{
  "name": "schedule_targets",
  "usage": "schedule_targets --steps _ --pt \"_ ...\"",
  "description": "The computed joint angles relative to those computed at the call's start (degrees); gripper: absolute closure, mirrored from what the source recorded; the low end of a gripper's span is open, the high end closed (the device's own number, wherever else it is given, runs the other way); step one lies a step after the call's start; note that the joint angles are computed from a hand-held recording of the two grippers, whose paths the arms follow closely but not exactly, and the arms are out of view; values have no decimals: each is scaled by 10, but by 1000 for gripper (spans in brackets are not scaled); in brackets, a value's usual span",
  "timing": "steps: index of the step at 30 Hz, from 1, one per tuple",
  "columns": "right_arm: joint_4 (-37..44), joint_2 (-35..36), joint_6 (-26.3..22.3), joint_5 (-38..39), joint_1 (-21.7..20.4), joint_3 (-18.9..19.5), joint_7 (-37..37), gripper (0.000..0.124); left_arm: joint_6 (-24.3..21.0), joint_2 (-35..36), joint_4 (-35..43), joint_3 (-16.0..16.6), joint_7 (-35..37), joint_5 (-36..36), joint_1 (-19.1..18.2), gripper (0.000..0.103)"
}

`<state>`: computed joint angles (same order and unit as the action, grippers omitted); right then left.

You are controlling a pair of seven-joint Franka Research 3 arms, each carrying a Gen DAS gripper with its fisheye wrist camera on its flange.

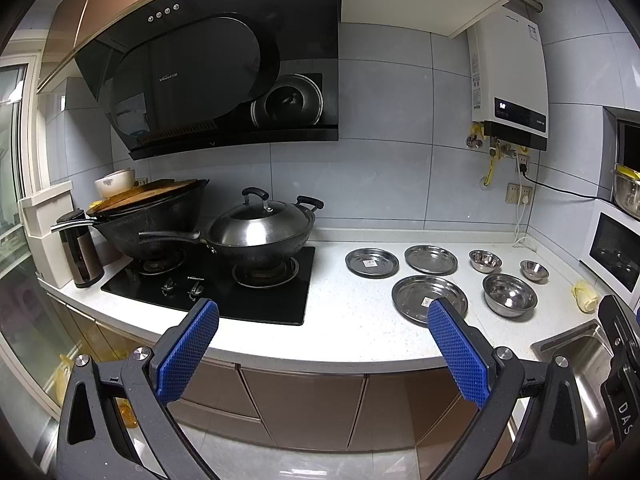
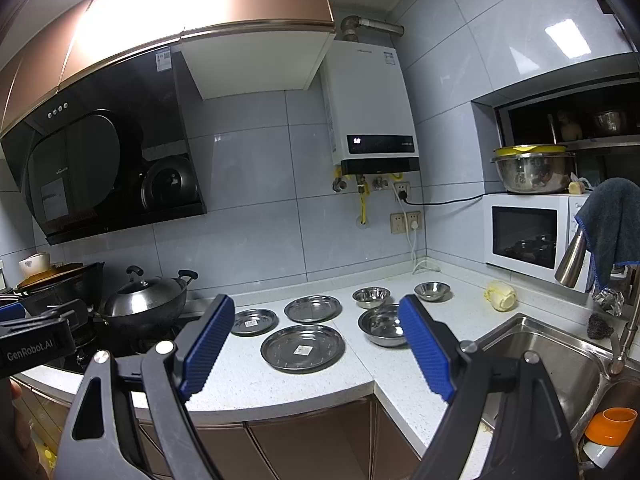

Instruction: Organize plates and bowls

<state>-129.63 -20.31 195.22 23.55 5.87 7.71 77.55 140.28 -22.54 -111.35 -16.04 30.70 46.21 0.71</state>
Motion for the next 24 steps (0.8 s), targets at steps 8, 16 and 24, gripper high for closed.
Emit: schedule_targets --steps 8,16,24 --pt "0 3 -4 2 -13 10 0 40 7 6 1 7 9 -6 -1 1" --pt "48 34 -79 -13 -119 101 19 40 10 42 21 56 102 -127 -27 1" --pt "245 202 -266 -288 -306 261 228 40 -41 227 200 67 210 -219 -40 1"
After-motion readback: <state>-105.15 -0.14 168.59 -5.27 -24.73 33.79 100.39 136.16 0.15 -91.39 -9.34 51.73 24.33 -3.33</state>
